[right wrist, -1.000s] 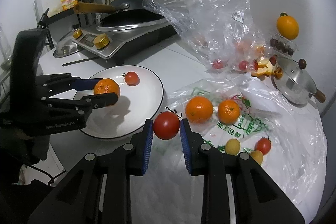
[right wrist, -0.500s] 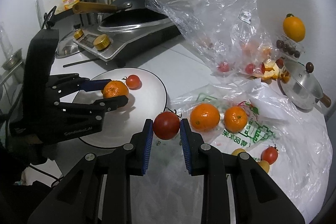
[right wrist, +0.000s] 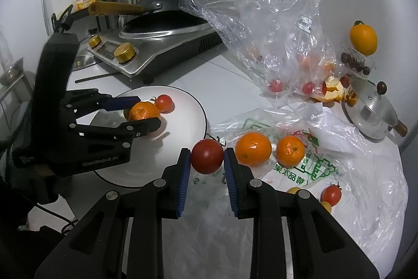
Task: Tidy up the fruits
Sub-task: 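Open the left tool to set the mandarin on the white plate, then lower the tomato onto the plate and open the right tool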
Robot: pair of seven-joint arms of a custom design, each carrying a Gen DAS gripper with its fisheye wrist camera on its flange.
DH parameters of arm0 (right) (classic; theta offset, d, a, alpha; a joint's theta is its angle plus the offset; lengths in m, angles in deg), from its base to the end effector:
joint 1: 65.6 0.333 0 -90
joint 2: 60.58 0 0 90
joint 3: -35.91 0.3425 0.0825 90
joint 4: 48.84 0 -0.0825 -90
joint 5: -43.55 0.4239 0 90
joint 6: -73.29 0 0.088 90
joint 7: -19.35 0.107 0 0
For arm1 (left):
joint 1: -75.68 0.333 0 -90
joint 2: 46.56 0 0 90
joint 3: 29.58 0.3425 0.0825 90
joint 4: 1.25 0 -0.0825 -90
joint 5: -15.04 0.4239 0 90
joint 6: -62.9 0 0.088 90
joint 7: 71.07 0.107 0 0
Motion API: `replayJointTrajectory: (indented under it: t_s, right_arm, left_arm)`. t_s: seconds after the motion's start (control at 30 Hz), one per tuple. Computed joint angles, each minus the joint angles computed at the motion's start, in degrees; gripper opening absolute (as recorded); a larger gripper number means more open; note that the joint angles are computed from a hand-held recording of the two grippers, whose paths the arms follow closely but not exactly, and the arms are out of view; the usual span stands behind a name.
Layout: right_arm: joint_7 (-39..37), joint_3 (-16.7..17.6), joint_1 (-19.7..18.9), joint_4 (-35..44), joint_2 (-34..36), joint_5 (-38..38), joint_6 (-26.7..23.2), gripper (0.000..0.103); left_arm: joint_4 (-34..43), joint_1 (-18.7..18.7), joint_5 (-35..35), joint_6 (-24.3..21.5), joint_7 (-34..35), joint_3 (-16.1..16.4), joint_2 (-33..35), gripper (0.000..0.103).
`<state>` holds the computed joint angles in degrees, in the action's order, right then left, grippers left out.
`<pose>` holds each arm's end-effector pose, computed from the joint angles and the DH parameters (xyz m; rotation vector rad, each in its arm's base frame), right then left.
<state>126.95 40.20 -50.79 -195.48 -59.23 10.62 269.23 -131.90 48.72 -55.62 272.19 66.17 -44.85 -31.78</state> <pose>0.4598 0.2248 0.3419 -2.1521 1.0736 -0.5480 0.4832 -0.2687 0.3203 -1.6097 1.8412 -0.8553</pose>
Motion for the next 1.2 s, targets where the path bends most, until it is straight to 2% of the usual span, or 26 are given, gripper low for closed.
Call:
replayJointTrajectory:
  t_s: [0.07, 0.3, 0.43, 0.5, 0.6, 0.7, 0.87, 0.97, 1.03, 1.2]
  right_arm:
    - [0.23, 0.15, 0.07, 0.51, 0.32, -0.23, -0.27, 0.028]
    - [5.08, 2.55, -1.82, 4.46, 3.02, -6.23, -1.99, 0.028]
    - [4.42, 4.14, -2.07, 7.04, 4.98, -6.06, -3.06, 0.028]
    - [5.38, 7.11, -4.60, 8.75, 6.30, -7.55, -4.08, 0.028]
    - [4.19, 9.25, -5.75, 10.34, 7.90, -6.47, -5.31, 0.028]
    - [2.25, 9.35, -4.81, 11.55, 9.16, -3.72, -5.96, 0.028]
    - [-1.09, 7.46, -1.41, 13.52, 11.02, 0.88, -7.27, 0.028]
    - [-3.09, 6.92, -0.14, 14.69, 12.08, 3.06, -8.30, 0.028]
    - [-4.21, 5.39, 1.85, 15.60, 12.81, 4.54, -8.88, 0.028]
    - [-6.38, 4.66, 3.40, 16.98, 14.23, 7.54, -9.93, 0.028]
  left_arm:
    - [-0.54, -0.26, -0.81, 0.75, 0.99, 0.02, -0.80, 0.053]
    - [-5.40, 1.12, 2.96, 3.63, -4.43, -0.61, -4.13, 0.054]
    - [-8.61, 2.43, 6.30, 4.75, -10.17, -0.61, -5.69, 0.054]
    - [-10.64, 3.42, 9.66, 5.07, -14.69, -0.54, -6.57, 0.054]
    - [-12.82, 4.55, 13.27, 5.21, -19.51, -0.16, -7.68, 0.054]
    - [-13.62, 5.09, 14.15, 5.19, -20.16, 0.34, -8.03, 0.054]
    - [-14.68, 6.27, 17.14, 3.83, -22.66, 0.85, -8.01, 0.054]
    - [-14.33, 6.06, 16.17, 4.27, -21.67, 1.16, -7.29, 0.055]
    - [-14.76, 6.63, 17.79, 4.18, -23.37, 1.27, -7.25, 0.055]
    - [-15.45, 7.75, 21.63, 3.41, -26.98, 1.64, -7.11, 0.055]
